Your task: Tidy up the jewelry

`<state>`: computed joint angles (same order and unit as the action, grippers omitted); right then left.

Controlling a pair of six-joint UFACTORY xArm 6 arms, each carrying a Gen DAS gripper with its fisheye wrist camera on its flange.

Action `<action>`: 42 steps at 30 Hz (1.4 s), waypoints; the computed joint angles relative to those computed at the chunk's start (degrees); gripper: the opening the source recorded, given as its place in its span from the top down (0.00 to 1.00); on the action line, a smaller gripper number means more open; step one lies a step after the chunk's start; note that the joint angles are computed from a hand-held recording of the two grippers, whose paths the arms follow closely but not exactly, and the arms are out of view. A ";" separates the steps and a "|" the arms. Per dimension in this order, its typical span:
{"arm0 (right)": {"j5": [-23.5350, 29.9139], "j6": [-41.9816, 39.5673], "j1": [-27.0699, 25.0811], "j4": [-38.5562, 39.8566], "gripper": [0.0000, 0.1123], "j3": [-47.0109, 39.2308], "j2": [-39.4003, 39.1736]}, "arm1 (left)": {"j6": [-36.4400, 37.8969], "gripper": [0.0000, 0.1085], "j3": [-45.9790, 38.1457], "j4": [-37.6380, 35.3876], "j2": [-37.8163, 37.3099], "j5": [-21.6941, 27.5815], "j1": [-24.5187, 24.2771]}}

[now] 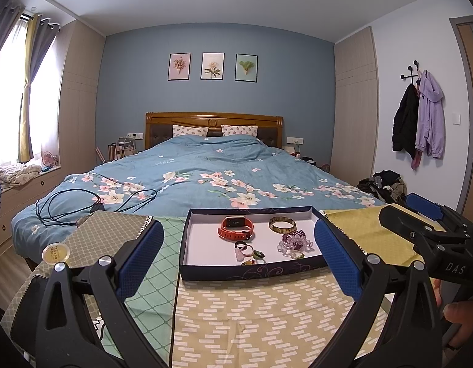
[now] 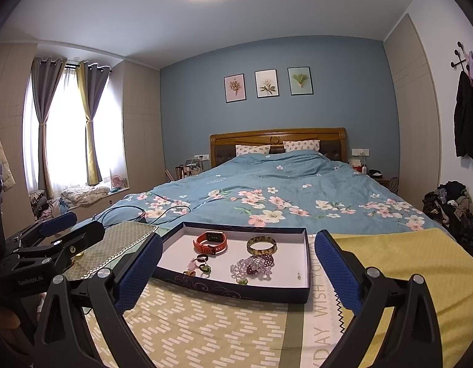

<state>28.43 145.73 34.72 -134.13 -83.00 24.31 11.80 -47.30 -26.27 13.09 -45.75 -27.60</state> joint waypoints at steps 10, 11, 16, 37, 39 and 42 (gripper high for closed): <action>-0.30 -0.14 -0.12 0.05 0.15 -0.30 0.15 | 0.40 0.10 -0.59 -0.29 0.28 0.61 -0.13; -0.38 -0.18 -0.14 0.09 0.15 -0.37 0.20 | 0.55 0.10 -0.66 -0.47 0.39 0.51 -0.20; -0.36 -0.30 -0.14 0.19 0.15 -0.33 0.16 | 0.05 0.10 -0.76 -0.11 0.53 0.70 0.04; -0.50 -0.27 -0.18 0.31 0.15 -0.26 0.10 | 1.11 0.10 -0.47 -1.25 0.00 1.01 -0.53; -0.57 -0.26 -0.20 0.33 0.15 -0.29 0.15 | 1.07 0.10 -0.58 -1.19 0.12 1.01 -0.51; -0.59 0.01 -0.21 0.11 0.15 -0.29 0.23 | 0.97 0.10 -0.55 -1.22 0.03 1.27 -0.49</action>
